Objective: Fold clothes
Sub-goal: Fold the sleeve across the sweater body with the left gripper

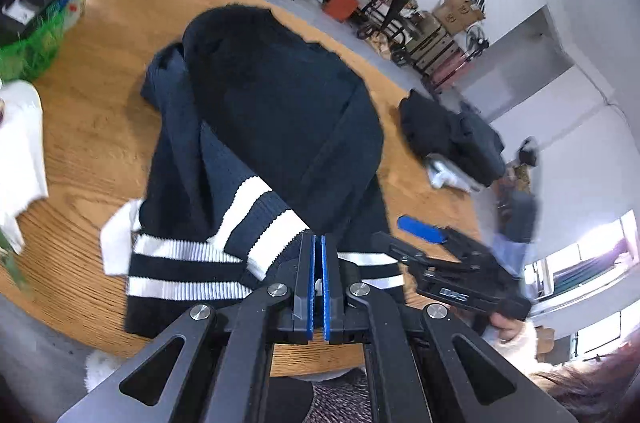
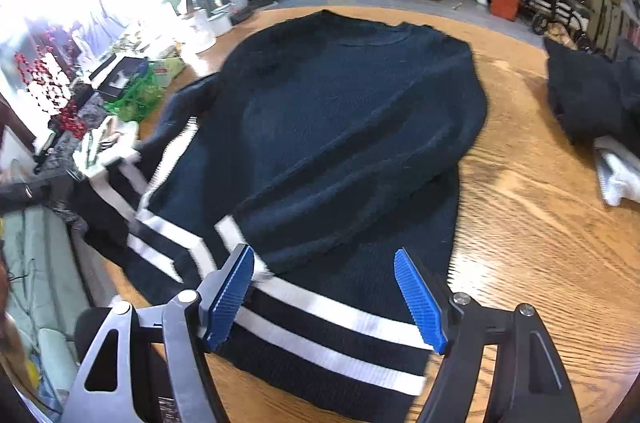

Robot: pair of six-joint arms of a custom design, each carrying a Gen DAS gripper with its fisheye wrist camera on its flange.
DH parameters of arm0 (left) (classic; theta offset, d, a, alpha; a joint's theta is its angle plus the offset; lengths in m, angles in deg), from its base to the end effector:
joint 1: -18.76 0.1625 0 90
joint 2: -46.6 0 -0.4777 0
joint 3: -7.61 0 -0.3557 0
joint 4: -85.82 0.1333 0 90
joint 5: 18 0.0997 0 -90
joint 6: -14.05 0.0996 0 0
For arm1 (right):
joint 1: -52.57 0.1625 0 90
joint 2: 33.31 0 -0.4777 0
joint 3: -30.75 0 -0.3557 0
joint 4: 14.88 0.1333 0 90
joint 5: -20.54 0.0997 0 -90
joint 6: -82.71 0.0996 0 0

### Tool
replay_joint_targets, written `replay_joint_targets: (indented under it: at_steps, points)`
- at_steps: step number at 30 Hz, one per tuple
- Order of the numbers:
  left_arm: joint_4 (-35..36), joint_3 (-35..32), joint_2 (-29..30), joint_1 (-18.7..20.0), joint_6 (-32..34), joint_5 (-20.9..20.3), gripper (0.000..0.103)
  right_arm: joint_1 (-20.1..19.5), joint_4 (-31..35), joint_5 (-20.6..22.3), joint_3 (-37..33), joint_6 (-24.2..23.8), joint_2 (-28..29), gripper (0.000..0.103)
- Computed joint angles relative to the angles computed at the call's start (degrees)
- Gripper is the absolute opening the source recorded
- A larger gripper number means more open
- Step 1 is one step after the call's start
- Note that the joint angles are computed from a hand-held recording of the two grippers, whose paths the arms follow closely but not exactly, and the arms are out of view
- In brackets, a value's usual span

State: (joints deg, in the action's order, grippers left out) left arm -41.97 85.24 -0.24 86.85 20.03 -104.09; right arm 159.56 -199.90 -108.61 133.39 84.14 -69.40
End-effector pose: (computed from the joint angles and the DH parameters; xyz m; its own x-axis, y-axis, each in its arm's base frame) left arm -0.1474 -0.7420 0.2424 -0.8851 0.4585 -0.0800 0.4651 0.8779 -0.1142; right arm 0.2579 -0.6030 0.0972 -0.8357 0.0822 0.5429 -0.2361 0.8389 -0.4904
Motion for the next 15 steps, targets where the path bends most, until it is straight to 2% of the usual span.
replay_joint_targets:
  at_steps: [4, 7, 8, 9, 11, 13, 15]
  points:
    - [6.0, -1.4, 2.8, 0.5, -4.3, 2.0, 0.004, 1.3, -0.1, -0.1, -0.9, -2.3, 1.3, 0.077]
    - [5.8, 0.2, 2.3, 0.6, -5.0, 2.8, 0.010, 2.2, -0.5, -0.8, -1.3, -4.3, 2.2, 0.076]
    - [4.5, 0.8, 1.7, 0.7, -5.3, 3.0, 0.018, 2.4, -0.8, -1.0, -1.4, -5.2, 2.5, 0.075]
    - [3.3, 1.4, 1.2, 0.9, -5.6, 3.1, 0.031, 2.7, -1.0, -1.1, -1.5, -6.2, 2.8, 0.074]
    - [0.0, 2.5, -0.1, 1.5, -6.9, 3.6, 0.048, 3.2, -1.4, -0.8, -2.0, -8.9, 3.4, 0.065]
    - [-3.6, 3.6, -1.5, 2.1, -8.4, 4.1, 0.054, 3.7, -1.3, -0.1, -2.9, -11.4, 4.3, 0.053]
    - [-6.6, 4.2, -2.6, 2.7, -9.7, 4.6, 0.054, 4.0, -0.4, 0.7, -4.3, -12.9, 5.4, 0.051]
